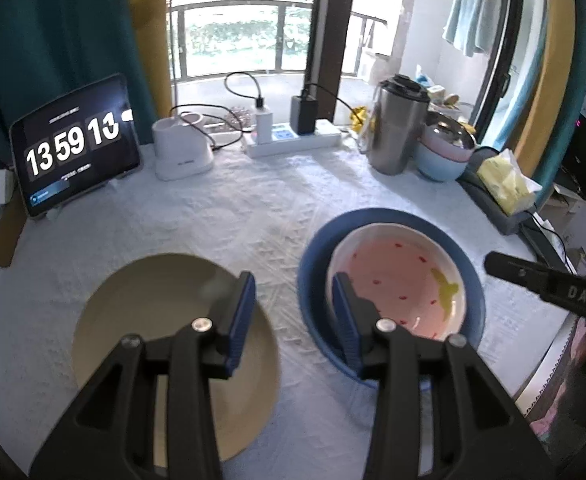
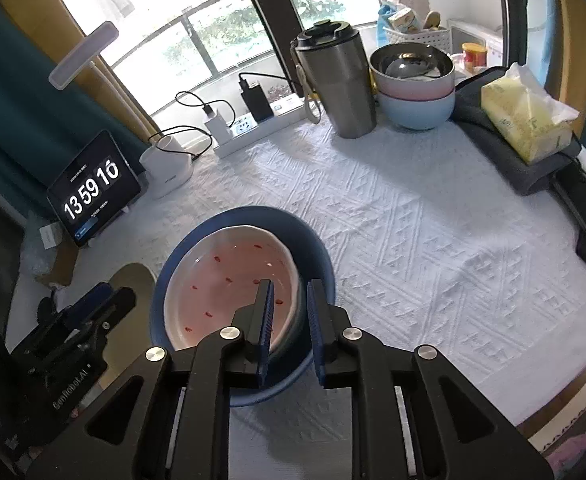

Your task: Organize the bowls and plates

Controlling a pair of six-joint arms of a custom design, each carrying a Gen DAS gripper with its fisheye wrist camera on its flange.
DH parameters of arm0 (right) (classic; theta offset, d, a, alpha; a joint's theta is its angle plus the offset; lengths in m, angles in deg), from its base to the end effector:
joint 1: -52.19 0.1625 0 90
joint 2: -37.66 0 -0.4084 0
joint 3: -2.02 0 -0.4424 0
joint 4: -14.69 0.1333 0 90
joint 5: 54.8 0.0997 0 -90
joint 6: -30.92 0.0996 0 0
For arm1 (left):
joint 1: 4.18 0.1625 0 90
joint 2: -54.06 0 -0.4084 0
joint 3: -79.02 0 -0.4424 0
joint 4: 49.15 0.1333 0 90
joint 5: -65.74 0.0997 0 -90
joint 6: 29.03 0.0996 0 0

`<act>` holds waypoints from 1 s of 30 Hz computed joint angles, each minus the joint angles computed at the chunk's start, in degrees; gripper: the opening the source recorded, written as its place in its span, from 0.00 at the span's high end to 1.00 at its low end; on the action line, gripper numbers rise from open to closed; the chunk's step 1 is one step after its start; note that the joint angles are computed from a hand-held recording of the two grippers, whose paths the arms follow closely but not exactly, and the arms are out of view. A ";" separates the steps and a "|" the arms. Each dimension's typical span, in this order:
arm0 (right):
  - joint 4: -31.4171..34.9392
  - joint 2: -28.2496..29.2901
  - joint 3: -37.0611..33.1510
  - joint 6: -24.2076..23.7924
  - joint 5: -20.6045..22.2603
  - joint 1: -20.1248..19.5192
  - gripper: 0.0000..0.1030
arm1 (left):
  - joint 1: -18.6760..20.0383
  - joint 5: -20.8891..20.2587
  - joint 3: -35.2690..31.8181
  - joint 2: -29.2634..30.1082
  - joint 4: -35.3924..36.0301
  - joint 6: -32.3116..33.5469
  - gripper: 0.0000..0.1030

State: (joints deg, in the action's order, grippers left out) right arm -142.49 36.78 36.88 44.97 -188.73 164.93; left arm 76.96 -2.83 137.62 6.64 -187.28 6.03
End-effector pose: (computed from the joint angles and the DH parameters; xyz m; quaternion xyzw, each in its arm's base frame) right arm 0.4063 -0.8033 -0.0839 -0.0392 -0.8943 0.3645 0.2565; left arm 0.0374 -0.8618 0.3633 0.2939 0.8863 -0.2633 0.2423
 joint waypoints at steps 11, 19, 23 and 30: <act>-3.65 -2.84 5.18 0.32 -0.63 -0.71 0.74 | 0.87 0.98 -1.76 1.02 0.68 -0.76 0.60; -5.86 -5.06 9.26 0.88 0.89 -1.94 0.68 | 0.68 2.32 -1.32 1.45 0.39 -0.53 0.60; -5.59 -5.31 9.66 1.12 1.42 -2.41 0.68 | 0.59 2.87 -1.22 1.80 0.71 -0.61 0.60; -4.07 -4.37 8.26 0.71 2.79 -3.01 0.67 | 0.46 4.01 -1.76 2.87 1.08 0.09 0.60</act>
State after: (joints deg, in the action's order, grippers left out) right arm -146.56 32.42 45.13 45.68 -185.94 161.92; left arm 77.42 1.18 135.86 9.50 -186.19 6.12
